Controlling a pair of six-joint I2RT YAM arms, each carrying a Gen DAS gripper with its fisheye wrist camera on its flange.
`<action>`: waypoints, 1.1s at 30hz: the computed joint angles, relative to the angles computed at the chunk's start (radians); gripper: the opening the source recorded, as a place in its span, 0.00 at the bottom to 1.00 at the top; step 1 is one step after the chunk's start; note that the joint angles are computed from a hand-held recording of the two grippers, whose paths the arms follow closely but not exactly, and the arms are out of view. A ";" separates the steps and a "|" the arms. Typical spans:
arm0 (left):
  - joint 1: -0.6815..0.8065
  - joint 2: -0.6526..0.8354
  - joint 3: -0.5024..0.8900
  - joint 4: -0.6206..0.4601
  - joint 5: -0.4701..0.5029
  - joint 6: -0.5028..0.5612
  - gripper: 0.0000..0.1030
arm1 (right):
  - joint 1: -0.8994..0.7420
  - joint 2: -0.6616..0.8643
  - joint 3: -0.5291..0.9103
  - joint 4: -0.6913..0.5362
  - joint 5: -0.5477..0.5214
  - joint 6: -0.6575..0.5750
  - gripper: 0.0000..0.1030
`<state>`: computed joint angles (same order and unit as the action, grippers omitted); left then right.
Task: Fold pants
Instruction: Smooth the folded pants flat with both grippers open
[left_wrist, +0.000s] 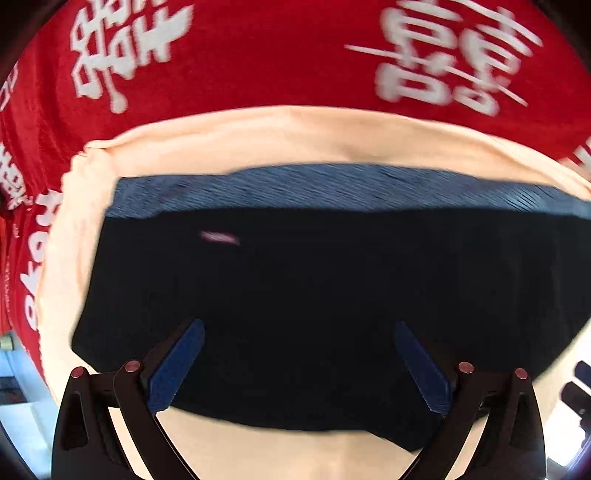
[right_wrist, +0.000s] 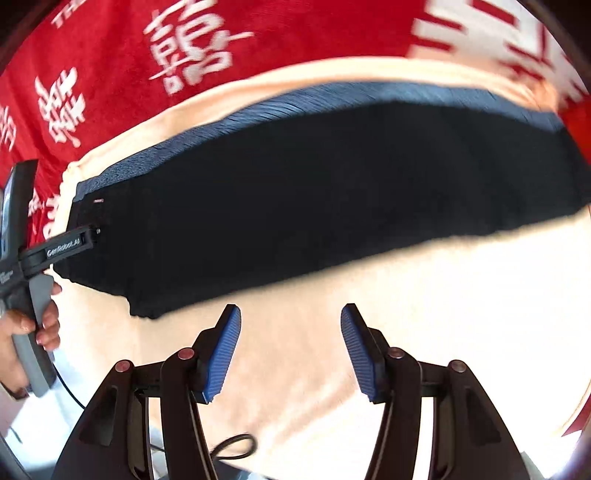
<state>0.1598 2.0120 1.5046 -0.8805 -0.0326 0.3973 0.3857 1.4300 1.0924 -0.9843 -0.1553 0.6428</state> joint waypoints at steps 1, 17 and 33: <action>-0.015 -0.014 -0.016 -0.021 0.007 -0.007 1.00 | -0.010 -0.028 -0.024 -0.008 -0.005 0.004 0.59; -0.444 -0.219 -0.268 -0.038 -0.021 -0.257 1.00 | -0.409 -0.327 -0.264 -0.140 -0.136 -0.195 0.59; -0.980 0.038 0.156 -0.238 -0.074 -0.740 1.00 | -1.003 -0.149 -0.154 -0.212 -0.244 -0.701 0.59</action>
<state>-0.8201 2.0499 1.6607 -1.1188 -0.1064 -0.3424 -0.6170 1.2813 0.9379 -1.1961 -0.3998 -0.0583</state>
